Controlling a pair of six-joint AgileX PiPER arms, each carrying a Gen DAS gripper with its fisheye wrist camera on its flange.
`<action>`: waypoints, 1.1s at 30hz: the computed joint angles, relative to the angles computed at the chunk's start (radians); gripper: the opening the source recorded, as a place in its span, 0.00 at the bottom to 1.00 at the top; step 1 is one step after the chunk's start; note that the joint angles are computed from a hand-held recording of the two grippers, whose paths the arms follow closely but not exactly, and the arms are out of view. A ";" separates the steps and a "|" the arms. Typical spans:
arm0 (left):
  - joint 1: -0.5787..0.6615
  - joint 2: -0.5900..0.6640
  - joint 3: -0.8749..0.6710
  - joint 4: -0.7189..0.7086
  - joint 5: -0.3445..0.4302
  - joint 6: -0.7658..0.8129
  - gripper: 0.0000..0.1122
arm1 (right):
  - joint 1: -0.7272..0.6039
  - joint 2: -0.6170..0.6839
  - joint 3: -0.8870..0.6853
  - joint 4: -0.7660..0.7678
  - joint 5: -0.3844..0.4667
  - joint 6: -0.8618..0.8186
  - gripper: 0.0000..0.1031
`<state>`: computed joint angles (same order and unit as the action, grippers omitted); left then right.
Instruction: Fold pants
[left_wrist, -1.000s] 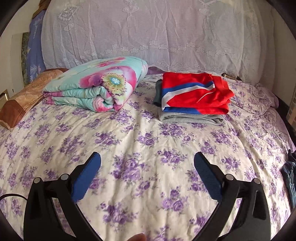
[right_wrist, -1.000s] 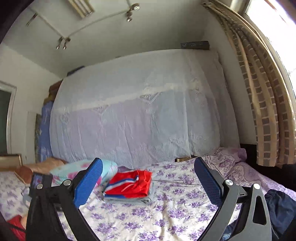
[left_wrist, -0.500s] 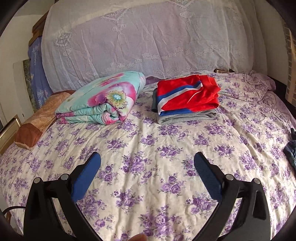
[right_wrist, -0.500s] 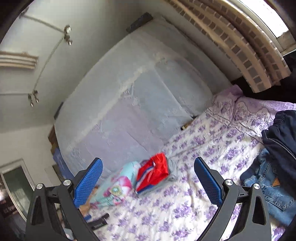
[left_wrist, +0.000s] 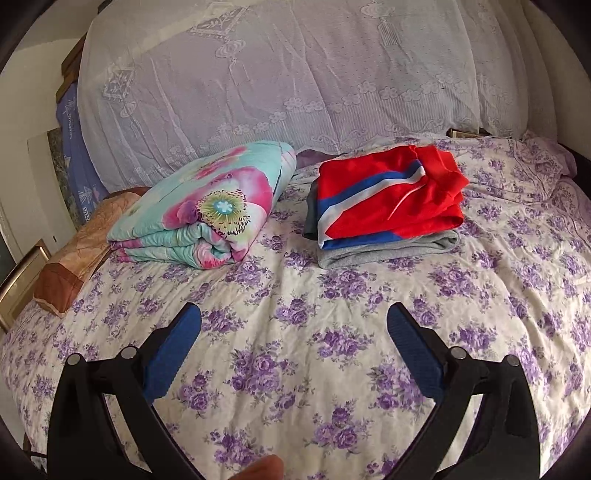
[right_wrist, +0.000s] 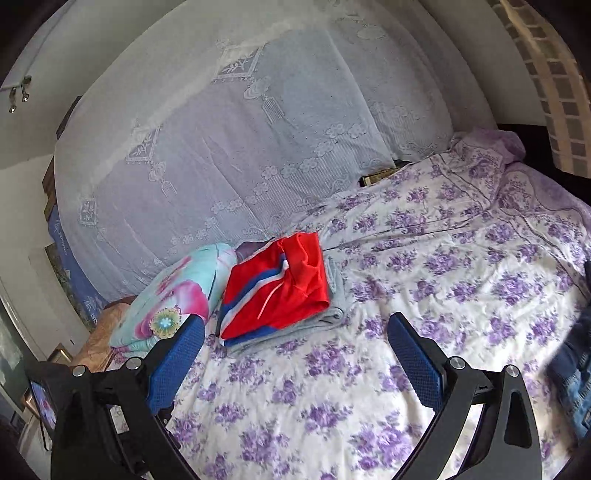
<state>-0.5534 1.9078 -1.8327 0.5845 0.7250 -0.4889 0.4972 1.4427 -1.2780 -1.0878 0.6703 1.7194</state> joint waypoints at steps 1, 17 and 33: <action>0.008 0.024 -0.029 0.004 -0.003 -0.016 0.87 | -0.025 0.032 -0.031 0.032 -0.036 -0.026 0.97; 0.091 0.061 -0.012 -0.147 -0.076 0.034 0.87 | 0.012 0.138 -0.043 -0.116 -0.068 -0.016 0.97; 0.092 0.036 0.023 -0.199 -0.105 0.082 0.87 | 0.159 0.200 -0.115 -0.245 0.123 -0.107 0.97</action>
